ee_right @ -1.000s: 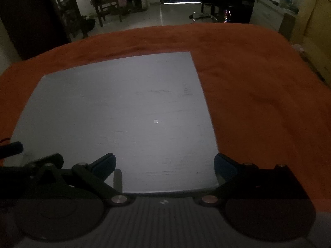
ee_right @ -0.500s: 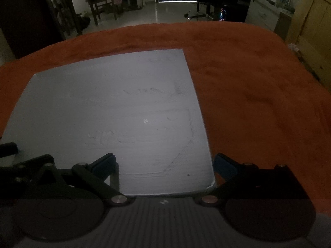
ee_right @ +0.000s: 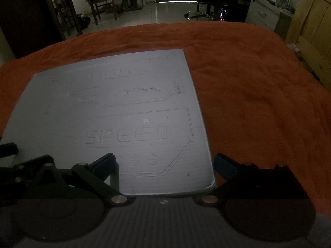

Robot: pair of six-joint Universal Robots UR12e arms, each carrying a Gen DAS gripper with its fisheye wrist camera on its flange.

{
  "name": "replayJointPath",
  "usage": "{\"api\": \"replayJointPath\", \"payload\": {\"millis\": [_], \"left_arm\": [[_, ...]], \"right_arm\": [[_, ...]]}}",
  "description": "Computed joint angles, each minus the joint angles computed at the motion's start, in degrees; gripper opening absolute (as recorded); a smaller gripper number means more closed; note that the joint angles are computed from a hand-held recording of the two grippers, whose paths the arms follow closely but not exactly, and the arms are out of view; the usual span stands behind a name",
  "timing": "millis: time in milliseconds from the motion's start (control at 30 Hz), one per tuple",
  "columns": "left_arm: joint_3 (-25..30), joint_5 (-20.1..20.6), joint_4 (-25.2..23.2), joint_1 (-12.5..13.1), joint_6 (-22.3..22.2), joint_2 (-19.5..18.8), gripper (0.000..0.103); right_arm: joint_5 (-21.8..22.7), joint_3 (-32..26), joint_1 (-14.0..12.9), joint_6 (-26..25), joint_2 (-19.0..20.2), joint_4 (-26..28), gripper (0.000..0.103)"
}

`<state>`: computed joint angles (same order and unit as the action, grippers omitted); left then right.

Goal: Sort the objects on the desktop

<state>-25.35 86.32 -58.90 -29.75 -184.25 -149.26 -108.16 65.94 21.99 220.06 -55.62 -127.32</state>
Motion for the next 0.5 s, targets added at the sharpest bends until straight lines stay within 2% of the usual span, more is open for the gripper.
{"api": "replayJointPath", "payload": {"millis": [500], "left_arm": [[-1.3,0.8,1.9,-0.1,-0.3,0.6,0.103]], "right_arm": [[0.2,0.6,-0.3,-0.5,-0.3,-0.5,0.103]]}}
